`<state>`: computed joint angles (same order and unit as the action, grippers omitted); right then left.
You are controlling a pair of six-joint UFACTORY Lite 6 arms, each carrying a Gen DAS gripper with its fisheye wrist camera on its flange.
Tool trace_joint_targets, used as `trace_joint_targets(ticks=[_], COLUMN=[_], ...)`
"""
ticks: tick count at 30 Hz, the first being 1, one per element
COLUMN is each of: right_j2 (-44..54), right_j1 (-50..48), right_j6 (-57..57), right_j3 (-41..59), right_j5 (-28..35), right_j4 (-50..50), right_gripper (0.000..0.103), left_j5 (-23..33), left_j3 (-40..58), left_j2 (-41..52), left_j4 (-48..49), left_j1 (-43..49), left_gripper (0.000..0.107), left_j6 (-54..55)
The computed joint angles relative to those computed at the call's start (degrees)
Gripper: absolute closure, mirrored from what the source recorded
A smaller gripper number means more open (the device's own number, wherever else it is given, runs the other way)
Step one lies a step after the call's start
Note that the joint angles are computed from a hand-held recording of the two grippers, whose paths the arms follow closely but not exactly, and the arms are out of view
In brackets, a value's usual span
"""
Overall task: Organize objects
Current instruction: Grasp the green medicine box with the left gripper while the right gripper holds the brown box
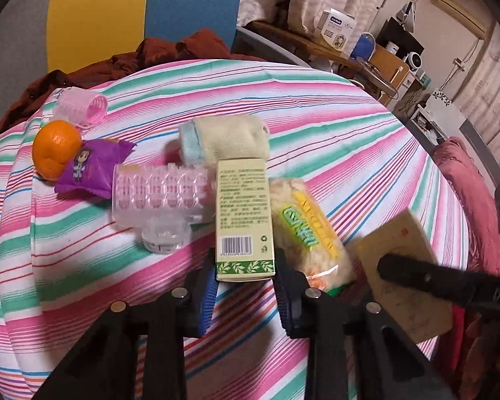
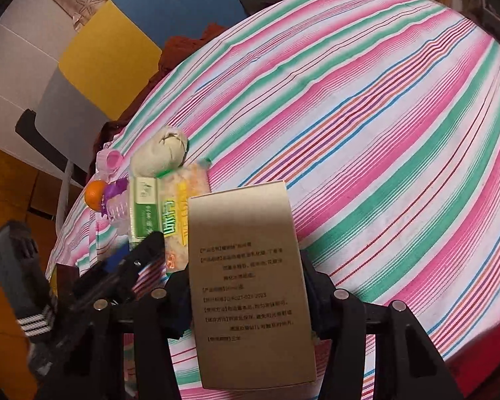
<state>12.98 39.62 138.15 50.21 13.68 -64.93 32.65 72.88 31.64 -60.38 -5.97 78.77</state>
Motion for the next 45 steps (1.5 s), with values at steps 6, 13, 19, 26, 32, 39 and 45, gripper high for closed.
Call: trace_joint_targets(ticks=[6, 13, 19, 26, 32, 39, 45], right_j2=[5.41, 5.31, 3.50, 3.60, 3.98, 4.64, 8.94], right_j1=[-0.80, -0.21, 1.05, 3.90, 4.64, 8.51, 12.39], right_j6=[0.85, 4.21, 10.49, 2.38, -0.76, -0.49, 1.62], right_j3=[5.25, 5.39, 4.18, 6.86, 8.05, 10.88, 16.70], right_j5=[-0.32, 0.38, 1.86, 9.12, 11.12, 15.75, 14.84], right_j4=[-1.31, -4.54, -11.38, -3.91, -1.24, -2.66, -2.90], right_gripper=[0.050, 0.050, 0.050, 0.049, 0.050, 0.050, 0.049], left_j5=[-2.62, -1.92, 0.25, 5.59, 10.09, 20.97, 30.22], left_j3=[-9.92, -19.90, -25.02, -28.58, -32.42, -34.44, -28.11], left_j2=[-5.50, -12.43, -16.01, -18.51, -21.39, -26.70, -26.01], left_j4=[-13.22, -19.91, -22.05, -18.32, -15.37, -5.77, 1.15], left_j1=[2.36, 6.71, 10.89, 18.96, 25.50, 37.03, 47.07], left_gripper=[0.077, 0.078, 0.078, 0.078, 0.078, 0.078, 0.078], left_j6=[19.61, 31.62, 37.54, 39.07, 43.19, 42.50, 39.20])
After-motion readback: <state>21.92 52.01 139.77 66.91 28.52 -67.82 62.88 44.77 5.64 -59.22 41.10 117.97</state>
